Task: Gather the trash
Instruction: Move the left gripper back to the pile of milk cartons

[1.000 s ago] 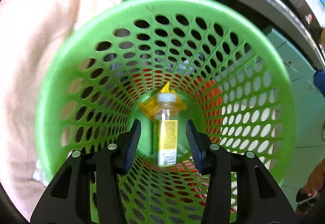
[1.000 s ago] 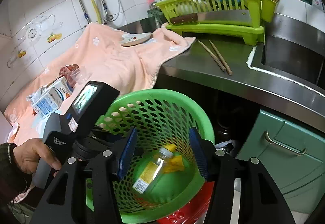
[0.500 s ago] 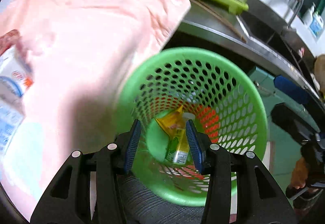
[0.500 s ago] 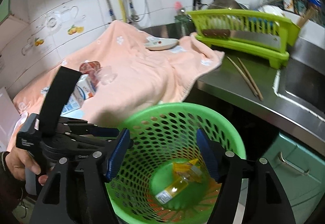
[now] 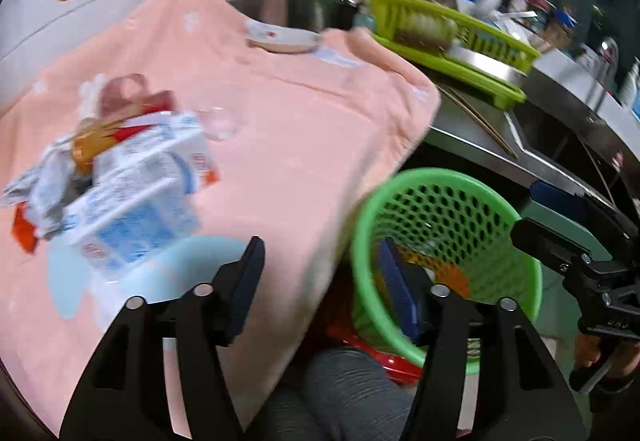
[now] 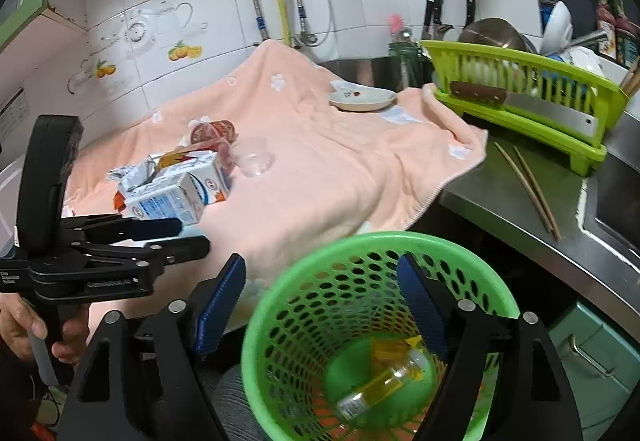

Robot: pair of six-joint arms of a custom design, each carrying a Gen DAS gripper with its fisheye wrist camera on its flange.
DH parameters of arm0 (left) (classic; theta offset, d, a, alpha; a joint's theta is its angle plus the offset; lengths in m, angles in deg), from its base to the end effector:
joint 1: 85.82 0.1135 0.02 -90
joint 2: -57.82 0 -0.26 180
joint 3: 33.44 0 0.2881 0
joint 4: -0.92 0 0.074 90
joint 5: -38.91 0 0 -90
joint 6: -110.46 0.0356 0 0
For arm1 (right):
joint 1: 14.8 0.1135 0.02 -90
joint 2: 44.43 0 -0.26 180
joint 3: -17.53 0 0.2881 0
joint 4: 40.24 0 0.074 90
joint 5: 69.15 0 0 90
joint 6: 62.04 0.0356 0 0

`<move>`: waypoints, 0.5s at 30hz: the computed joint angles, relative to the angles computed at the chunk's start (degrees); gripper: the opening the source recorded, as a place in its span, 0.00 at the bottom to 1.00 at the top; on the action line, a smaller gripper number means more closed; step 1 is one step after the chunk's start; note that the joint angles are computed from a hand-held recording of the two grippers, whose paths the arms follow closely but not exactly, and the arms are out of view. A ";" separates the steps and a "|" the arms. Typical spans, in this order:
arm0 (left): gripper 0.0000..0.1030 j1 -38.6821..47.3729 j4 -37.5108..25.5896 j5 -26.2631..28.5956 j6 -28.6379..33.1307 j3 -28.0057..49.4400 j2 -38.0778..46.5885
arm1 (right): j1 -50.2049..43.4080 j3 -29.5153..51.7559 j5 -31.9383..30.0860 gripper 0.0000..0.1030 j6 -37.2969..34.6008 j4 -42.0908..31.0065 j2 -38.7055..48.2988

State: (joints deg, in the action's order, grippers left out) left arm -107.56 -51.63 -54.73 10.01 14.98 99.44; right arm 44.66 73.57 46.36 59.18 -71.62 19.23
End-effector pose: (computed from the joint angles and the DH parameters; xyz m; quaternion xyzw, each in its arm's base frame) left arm 0.1756 -0.0676 0.2418 0.0792 0.9226 -0.0761 0.3698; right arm 0.1518 0.2271 0.2415 -0.1226 0.8769 0.1586 0.4369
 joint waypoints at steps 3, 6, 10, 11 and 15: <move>0.58 6.01 -1.90 1.98 3.04 -0.74 -4.53 | -0.15 2.04 -1.11 0.75 -0.67 1.04 2.69; 0.58 12.53 -3.02 4.85 5.96 -0.88 -6.43 | -0.91 4.02 -3.55 0.75 -1.31 2.45 5.26; 0.61 23.98 -2.61 10.18 13.79 -0.35 -6.27 | -0.89 6.90 -4.93 0.77 -2.26 3.67 8.52; 0.70 26.77 -1.87 11.59 16.26 -0.17 -5.61 | -0.91 7.61 -5.47 0.78 -2.55 3.96 9.30; 0.73 35.21 -0.04 18.18 24.09 1.70 -1.18 | -0.82 10.17 -6.23 0.78 -3.67 4.05 11.83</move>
State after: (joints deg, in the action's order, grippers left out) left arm -72.34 -51.67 -36.55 34.11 16.68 98.26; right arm 43.84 83.75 40.14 55.50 -67.57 31.07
